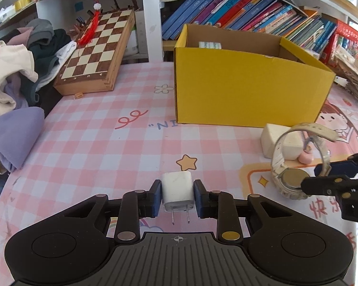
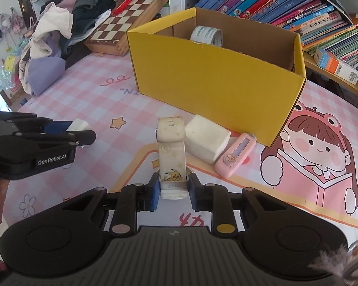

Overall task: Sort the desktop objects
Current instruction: 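Lift the watch and small charger and carry them toward the yellow box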

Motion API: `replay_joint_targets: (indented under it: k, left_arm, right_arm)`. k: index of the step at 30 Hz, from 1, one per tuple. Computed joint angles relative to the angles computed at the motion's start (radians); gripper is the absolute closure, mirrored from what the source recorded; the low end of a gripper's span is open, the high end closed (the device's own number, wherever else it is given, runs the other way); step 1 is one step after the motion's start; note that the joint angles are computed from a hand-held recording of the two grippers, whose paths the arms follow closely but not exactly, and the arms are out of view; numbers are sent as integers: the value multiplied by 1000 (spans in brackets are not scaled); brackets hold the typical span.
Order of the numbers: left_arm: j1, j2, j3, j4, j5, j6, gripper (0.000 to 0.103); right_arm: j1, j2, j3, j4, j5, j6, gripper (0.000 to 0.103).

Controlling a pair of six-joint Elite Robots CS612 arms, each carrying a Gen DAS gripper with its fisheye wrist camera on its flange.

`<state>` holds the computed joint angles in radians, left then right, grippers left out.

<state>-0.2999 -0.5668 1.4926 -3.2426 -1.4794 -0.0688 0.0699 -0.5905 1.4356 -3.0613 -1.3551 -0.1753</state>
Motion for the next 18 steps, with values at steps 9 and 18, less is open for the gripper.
replay_joint_targets:
  k: [9, 18]
  left_arm:
    - [4, -22, 38, -58, -29, 32, 77]
    - [12, -42, 71, -99, -74, 65, 77]
  right_arm:
    - [8, -24, 36, -48, -18, 32, 80]
    - [18, -49, 84, -108, -60, 83, 80]
